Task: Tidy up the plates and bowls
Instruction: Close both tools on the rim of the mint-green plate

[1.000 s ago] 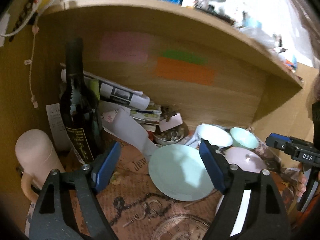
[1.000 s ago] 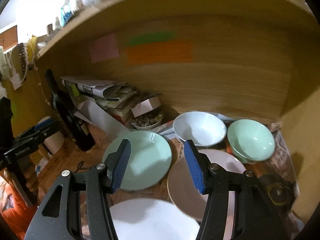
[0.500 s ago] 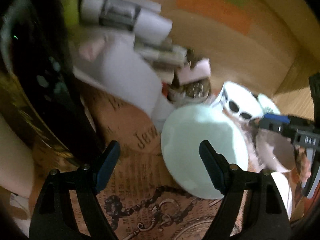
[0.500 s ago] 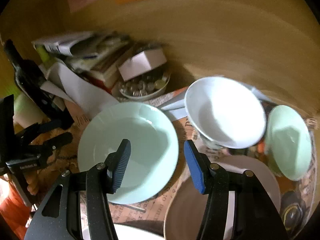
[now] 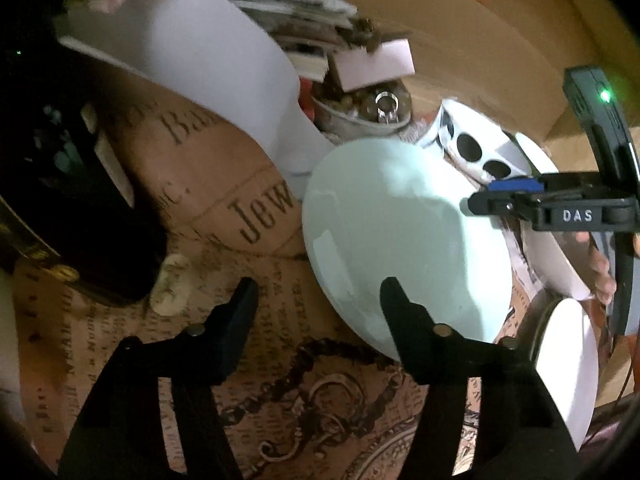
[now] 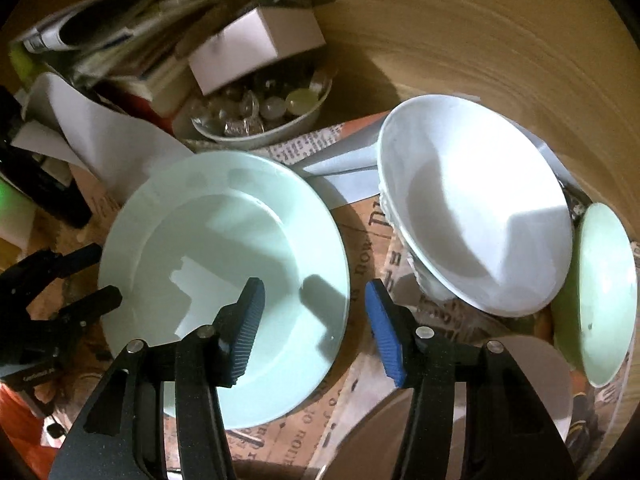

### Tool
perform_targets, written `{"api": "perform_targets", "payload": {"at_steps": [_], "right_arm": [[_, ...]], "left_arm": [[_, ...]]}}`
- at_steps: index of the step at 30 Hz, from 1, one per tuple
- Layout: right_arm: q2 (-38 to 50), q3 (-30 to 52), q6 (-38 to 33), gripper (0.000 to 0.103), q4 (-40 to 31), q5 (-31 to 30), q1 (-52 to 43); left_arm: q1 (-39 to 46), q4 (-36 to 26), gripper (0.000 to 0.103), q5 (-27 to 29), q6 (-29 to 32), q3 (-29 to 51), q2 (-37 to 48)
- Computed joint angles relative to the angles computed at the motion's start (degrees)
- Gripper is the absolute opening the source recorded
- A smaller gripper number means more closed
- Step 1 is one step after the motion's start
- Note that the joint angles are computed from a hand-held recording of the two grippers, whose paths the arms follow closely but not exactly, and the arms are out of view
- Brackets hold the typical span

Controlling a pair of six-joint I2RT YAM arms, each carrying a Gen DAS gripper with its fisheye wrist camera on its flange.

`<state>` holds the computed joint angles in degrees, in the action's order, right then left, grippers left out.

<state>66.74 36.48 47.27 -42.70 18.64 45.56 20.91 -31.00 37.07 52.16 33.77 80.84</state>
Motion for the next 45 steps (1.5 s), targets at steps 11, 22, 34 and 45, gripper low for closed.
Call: {"api": "perform_targets", "payload": {"at_steps": [11, 22, 34, 45], "right_arm": [[3.42, 0.33, 1.25, 0.037, 0.87, -0.83, 0.8], [7.7, 3.49, 6.58, 0.033, 1.47, -0.63, 10.29], [11.43, 4.56, 3.19, 0.036, 4.07, -1.86, 6.55], [5.22, 1.58, 6.79, 0.029, 4.7, 3.37, 9.86]], "left_arm": [[-0.88, -1.04, 0.039, 0.55, 1.55, 0.51, 1.75], [1.76, -0.06, 0.03, -0.19, 2.57, 0.12, 1.62], [2.93, -0.7, 0.026, 1.09, 4.82, 1.18, 3.26], [4.2, -3.03, 0.026, 1.72, 5.15, 1.74, 3.06]]}}
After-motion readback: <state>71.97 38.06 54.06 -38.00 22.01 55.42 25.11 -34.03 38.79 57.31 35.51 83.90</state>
